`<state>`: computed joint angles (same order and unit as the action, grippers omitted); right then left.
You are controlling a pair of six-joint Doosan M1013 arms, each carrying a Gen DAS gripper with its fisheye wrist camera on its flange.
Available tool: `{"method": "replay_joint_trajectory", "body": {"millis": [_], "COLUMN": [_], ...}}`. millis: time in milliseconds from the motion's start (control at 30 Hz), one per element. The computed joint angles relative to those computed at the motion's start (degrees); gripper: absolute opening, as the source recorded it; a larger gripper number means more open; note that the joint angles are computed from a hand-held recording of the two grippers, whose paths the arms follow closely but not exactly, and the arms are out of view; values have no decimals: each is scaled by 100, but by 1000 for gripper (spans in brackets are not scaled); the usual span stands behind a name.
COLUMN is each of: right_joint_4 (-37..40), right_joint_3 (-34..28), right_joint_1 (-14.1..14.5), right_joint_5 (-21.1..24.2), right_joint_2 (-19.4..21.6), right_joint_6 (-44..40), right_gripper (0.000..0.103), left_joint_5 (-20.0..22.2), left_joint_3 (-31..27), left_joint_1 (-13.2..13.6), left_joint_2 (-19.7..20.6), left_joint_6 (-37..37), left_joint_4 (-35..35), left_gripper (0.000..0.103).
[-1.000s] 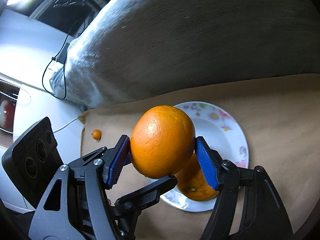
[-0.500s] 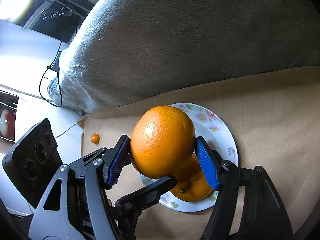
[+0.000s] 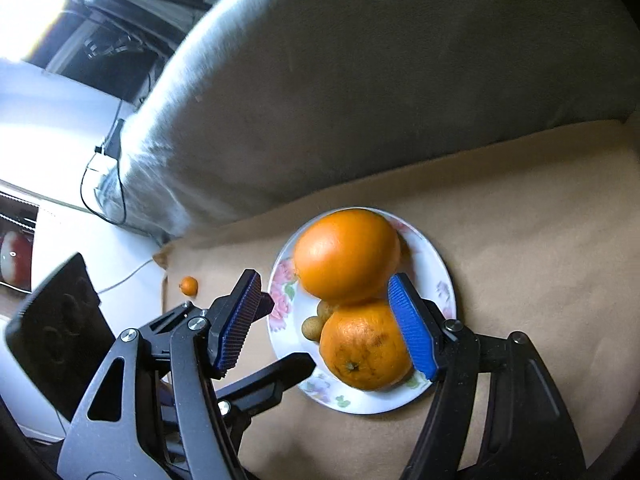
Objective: Organize fruits
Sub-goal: 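Lower the large orange onto the plate beside the other orange and open both grippers, then withdraw both grippers up from the plate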
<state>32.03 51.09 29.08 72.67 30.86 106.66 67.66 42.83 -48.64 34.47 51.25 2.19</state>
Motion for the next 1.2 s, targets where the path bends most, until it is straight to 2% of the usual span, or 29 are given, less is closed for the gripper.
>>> {"method": "replay_joint_trajectory", "body": {"millis": [333,800,867,967,1100,1200], "right_joint_4": [-253,-1048,-1128,-1250,-1383,-1443], "right_joint_3": [132,85,96,144,227,292], "right_joint_1": [58,370,400,467,558,635], "right_joint_5": [-87,-53,-94,-246,-480,-690], "right_joint_2": [-205,-403,-432,-502,-579,-629], "right_joint_6": [-9,-343,-371,-408,-523,-640], "right_gripper": [70,70,76,81,83,93], "left_joint_5": [-6,100,129,112,165,258], "left_joint_3": [277,752,850,1013,1228,1378], "left_joint_1": [-94,-283,-301,-335,-366,-379], "left_joint_2": [-296,-713,-787,-899,-1049,-1157], "left_joint_6": [-102,-508,-637,-849,-1083,-1264], "left_joint_4": [343,959,1066,1244,1393,1503], "left_gripper": [53,56,57,66,67,67]}}
